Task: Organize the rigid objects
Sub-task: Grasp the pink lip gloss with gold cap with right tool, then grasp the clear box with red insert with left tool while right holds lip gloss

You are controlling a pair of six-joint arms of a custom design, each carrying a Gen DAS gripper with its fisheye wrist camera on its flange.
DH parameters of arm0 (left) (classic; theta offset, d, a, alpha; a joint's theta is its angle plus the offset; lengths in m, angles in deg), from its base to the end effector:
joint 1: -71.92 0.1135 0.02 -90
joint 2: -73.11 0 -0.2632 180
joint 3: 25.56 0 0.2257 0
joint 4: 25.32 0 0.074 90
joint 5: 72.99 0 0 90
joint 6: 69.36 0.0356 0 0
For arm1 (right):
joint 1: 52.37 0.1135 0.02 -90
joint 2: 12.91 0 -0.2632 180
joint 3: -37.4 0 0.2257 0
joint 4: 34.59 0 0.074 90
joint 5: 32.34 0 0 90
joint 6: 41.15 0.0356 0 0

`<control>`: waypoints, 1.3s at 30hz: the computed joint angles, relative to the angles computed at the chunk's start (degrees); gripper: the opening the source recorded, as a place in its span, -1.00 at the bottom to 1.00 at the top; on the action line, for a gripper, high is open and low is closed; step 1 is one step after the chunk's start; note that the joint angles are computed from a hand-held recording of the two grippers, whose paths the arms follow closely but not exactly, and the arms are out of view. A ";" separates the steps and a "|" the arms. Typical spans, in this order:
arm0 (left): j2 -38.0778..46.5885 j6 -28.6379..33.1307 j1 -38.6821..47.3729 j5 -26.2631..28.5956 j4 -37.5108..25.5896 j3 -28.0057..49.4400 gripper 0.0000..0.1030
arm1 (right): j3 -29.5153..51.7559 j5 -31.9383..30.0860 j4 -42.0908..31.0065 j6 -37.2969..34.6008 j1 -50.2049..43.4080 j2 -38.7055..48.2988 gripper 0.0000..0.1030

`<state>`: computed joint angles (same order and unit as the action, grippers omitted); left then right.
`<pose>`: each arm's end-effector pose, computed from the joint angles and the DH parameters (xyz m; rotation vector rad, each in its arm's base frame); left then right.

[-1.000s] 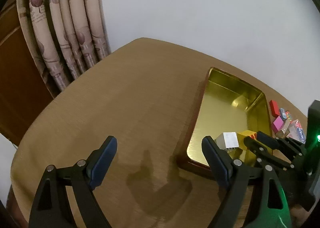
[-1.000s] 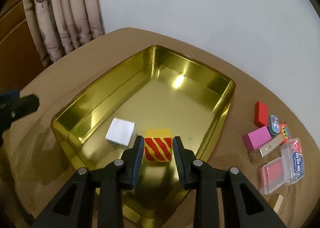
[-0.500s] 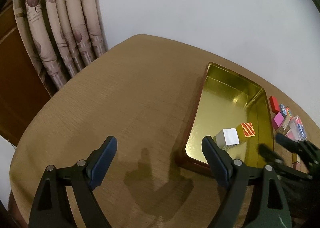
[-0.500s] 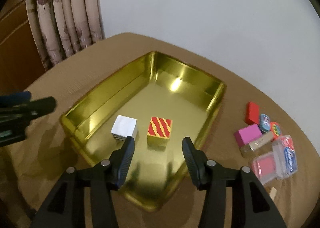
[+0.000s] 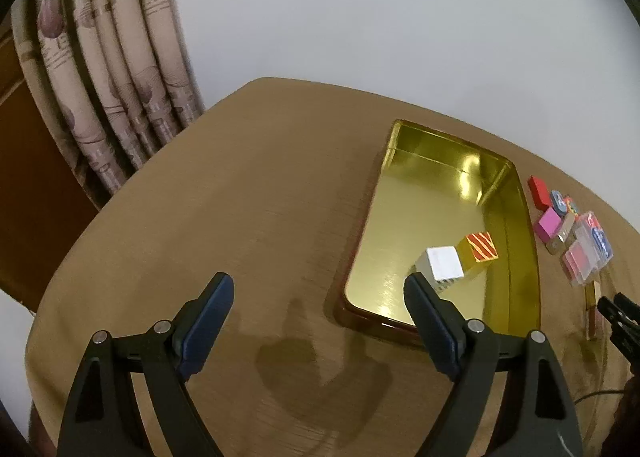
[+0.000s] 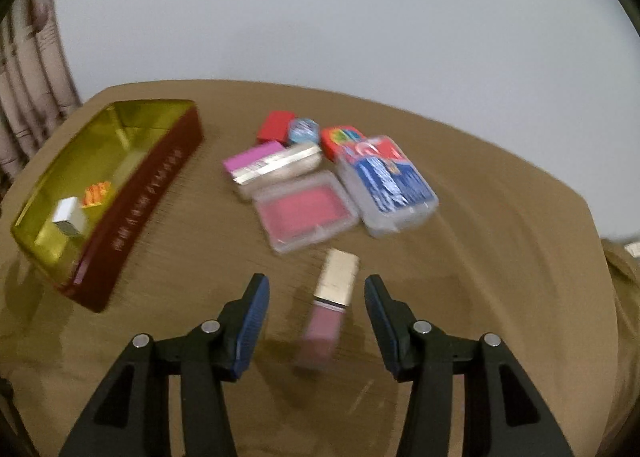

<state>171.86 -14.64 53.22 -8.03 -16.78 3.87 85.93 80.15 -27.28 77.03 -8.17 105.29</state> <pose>0.1863 -0.0472 0.0697 -0.5015 2.4427 0.1981 0.2048 0.1801 0.0391 -0.2297 2.5196 -0.0384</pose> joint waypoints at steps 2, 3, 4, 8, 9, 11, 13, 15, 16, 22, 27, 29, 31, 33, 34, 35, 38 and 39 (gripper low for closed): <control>0.70 0.10 -1.51 -1.05 -0.89 0.83 0.65 | 0.51 -0.21 1.05 0.46 -0.66 2.25 -0.01; 0.90 0.17 -2.16 -1.52 -1.20 1.13 0.66 | 0.82 -0.43 1.90 0.65 -1.14 3.54 -0.01; 1.09 0.14 -2.86 -2.03 -1.45 1.38 0.66 | 1.48 0.10 1.80 1.02 -1.35 4.62 -0.01; 2.29 0.35 -5.60 -2.75 -1.72 2.34 0.68 | 1.73 -1.26 5.25 0.98 -3.46 8.05 -0.01; 2.75 0.64 -6.31 -2.81 -1.65 2.64 0.69 | 1.92 -1.83 6.07 0.77 -3.98 8.96 -0.01; 4.14 0.60 -8.57 -3.40 -2.42 3.65 0.69 | 0.41 -2.20 10.09 -0.02 -4.29 9.71 -0.03; 5.69 1.01 -11.11 -3.46 -2.37 4.60 0.69 | -0.87 -2.67 13.18 -2.20 -4.36 10.13 -0.23; 7.06 0.31 -13.83 -4.73 -3.52 6.22 0.69 | -2.67 -3.62 16.72 -3.93 -4.33 10.46 -0.51; 7.65 0.44 -15.45 -4.62 -3.25 6.83 0.70 | -3.47 -3.72 18.05 -4.82 -4.43 10.52 -0.56; 11.01 2.52 -22.92 -4.00 -7.00 13.99 0.70 | -10.00 -6.85 28.48 -9.41 -9.61 11.44 -0.61; 16.48 5.72 -26.24 0.25 -11.15 26.18 0.70 | -16.80 -6.89 37.89 -15.05 -16.87 12.81 -0.61; 19.58 7.86 -26.89 2.98 -12.36 32.01 0.70 | -19.31 -7.89 42.73 -17.09 -20.33 14.30 -0.61; 23.19 9.96 -27.06 5.90 -14.07 38.22 0.70 | -21.22 -9.64 47.31 -18.85 -23.68 16.05 -0.61; 25.94 11.61 -26.34 9.19 -15.83 42.91 0.70 | -22.10 -11.85 49.77 -19.39 -25.61 16.97 -0.61; 28.48 12.39 -25.62 11.61 -17.53 46.94 0.70 | -21.75 -11.79 49.31 -19.25 -25.43 16.91 -0.61; 30.08 12.80 -24.88 13.37 -18.72 49.41 0.70 | -21.52 -11.30 48.89 -19.13 -24.99 16.82 -0.61; 35.80 14.41 -22.84 18.38 -23.31 57.94 0.70 | -21.72 -11.06 49.08 -19.09 -24.77 16.85 -0.60; 37.94 15.10 -22.48 18.55 -25.30 61.33 0.70 | -22.80 -12.33 50.94 -19.88 -26.16 17.32 -0.60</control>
